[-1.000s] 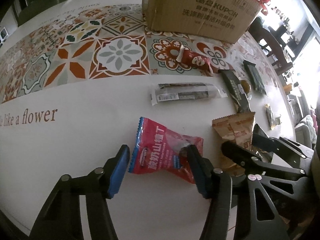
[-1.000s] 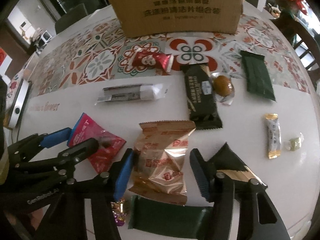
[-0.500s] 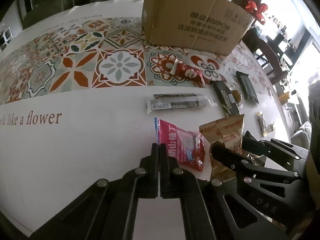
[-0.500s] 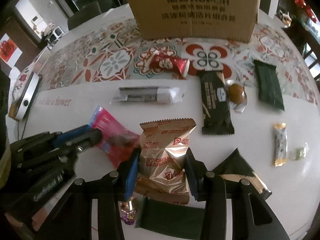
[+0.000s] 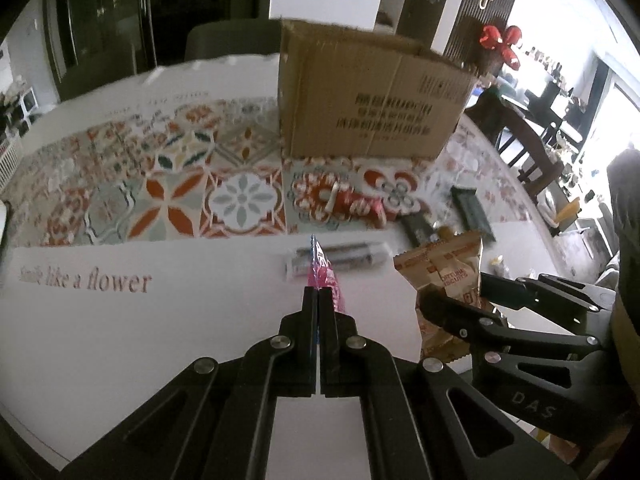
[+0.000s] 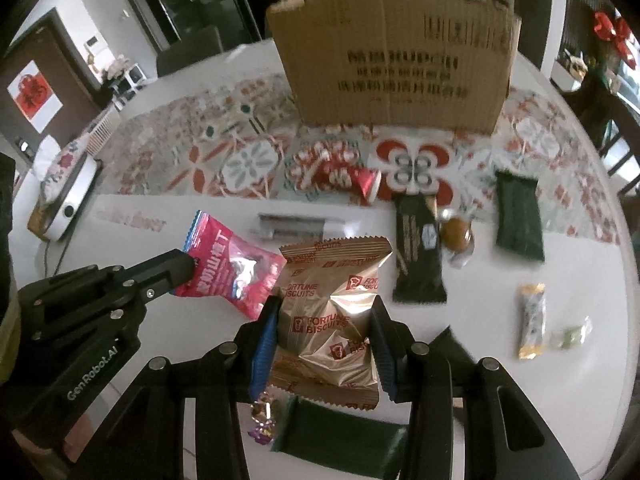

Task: Organize snacks
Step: 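Carry both packets over the cardboard box and open both tools to drop them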

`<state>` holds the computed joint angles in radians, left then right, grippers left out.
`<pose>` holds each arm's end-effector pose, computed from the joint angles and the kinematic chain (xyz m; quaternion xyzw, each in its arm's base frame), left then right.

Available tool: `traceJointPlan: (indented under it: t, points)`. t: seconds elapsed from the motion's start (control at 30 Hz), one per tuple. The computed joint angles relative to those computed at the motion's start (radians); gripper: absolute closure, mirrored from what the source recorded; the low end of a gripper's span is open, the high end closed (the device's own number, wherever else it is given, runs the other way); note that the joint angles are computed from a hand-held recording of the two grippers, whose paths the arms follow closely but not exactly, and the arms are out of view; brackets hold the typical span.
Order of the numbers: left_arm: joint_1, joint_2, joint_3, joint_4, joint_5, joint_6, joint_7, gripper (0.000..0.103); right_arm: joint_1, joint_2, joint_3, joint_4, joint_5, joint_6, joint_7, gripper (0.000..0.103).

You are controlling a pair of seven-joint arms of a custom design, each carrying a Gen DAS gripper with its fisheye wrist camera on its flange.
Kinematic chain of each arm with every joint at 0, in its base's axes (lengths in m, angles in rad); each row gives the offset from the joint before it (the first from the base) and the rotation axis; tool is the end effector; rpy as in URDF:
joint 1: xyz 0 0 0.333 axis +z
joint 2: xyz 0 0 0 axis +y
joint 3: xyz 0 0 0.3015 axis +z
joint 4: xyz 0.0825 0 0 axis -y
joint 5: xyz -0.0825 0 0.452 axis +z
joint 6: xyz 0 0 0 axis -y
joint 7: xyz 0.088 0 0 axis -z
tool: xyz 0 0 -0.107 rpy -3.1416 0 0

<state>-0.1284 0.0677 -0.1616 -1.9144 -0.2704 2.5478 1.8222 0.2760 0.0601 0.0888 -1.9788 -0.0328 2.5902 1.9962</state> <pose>0.6544 -0.1897 0.4801 -0.5445 0.7844 -0.2747 0.1133 0.6279 0.2396 0.4538 -0.6669 0.6936 -0.1124 0.2482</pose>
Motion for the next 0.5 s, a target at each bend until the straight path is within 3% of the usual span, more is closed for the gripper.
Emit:
traceJointPlan:
  t: [0.5]
  points:
    - [-0.022,-0.008,-0.017,0.062,-0.026,0.159,0.013,0.101,-0.013,-0.051,-0.025,0.021,-0.076,0.103,-0.009,0.059]
